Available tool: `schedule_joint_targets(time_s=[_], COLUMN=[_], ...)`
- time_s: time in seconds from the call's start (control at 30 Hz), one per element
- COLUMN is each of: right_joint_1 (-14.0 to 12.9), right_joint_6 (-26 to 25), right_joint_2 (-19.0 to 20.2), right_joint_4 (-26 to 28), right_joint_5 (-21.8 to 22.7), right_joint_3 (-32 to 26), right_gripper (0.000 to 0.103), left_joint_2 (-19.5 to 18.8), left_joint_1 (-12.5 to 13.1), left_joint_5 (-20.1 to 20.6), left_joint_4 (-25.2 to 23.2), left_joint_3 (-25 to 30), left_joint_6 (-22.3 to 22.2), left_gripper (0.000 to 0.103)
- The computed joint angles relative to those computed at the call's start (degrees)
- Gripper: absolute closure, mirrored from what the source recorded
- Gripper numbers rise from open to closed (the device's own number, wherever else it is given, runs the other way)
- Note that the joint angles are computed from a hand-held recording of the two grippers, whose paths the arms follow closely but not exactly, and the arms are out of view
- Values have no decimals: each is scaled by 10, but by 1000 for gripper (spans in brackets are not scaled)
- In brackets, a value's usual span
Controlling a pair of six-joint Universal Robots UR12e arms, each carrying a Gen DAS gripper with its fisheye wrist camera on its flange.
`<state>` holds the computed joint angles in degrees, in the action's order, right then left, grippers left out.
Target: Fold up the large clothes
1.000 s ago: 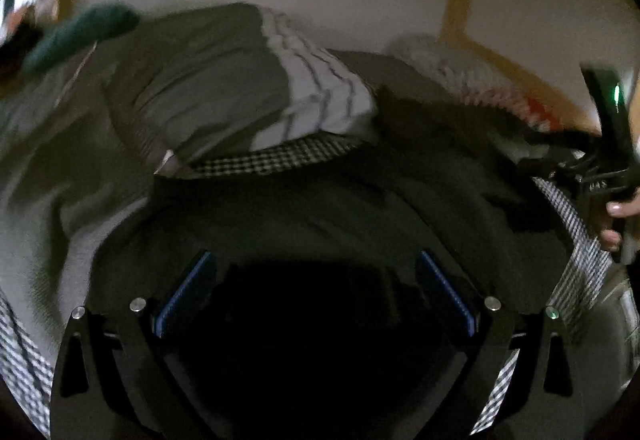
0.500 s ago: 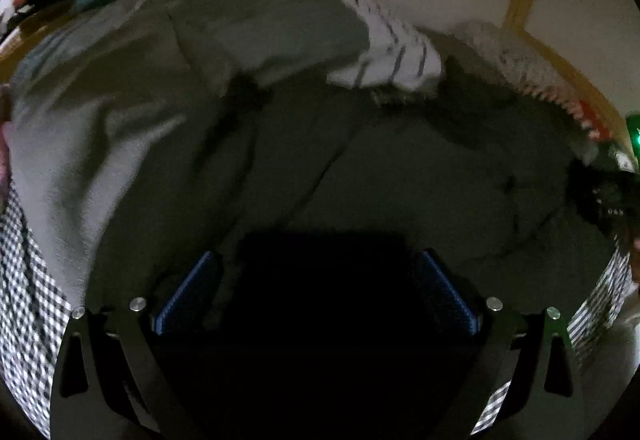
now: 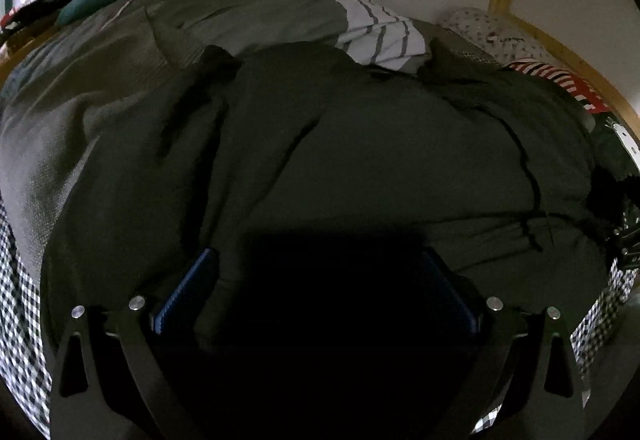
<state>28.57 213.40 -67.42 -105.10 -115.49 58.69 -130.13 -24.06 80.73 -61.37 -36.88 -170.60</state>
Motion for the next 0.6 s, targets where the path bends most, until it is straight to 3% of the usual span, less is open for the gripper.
schedule_joint_targets(time_s=[0.07,0.13,0.2,0.27,0.33,0.43,0.47,0.53,0.6], right_joint_1=[9,16,18,23,22,22,19,5,-3], right_joint_6=[13,45,153,249,312,430,452,487,493], right_joint_2=[-2,-30,-78,-107,-114,-118,-119,-107,-90], right_joint_4=[-14,-110,-230,-350,-430,-501,-513,-592,-668], right_joint_5=[-29,-36,-10,-4,17,69,88,144,149], right_joint_3=[6,58,133,202,240,289,299,321,330], right_gripper=[13,13,5,3,3,3,3,4,4], left_joint_2=[0,9,30,30,11,-3,-12,-10,-16], left_joint_1=[-5,-9,-13,-24,-23,-21,-21,-19,-17], left_joint_5=[20,33,48,111,105,99,99,94,87], left_joint_4=[0,14,61,74,35,39,17,0,-16], left_joint_3=[4,-5,-42,-46,-23,-10,9,13,25], left_joint_6=[-20,-52,-66,-57,-50,-50,-58,-61,-61], left_gripper=[5,5,5,5,5,4,4,4,4])
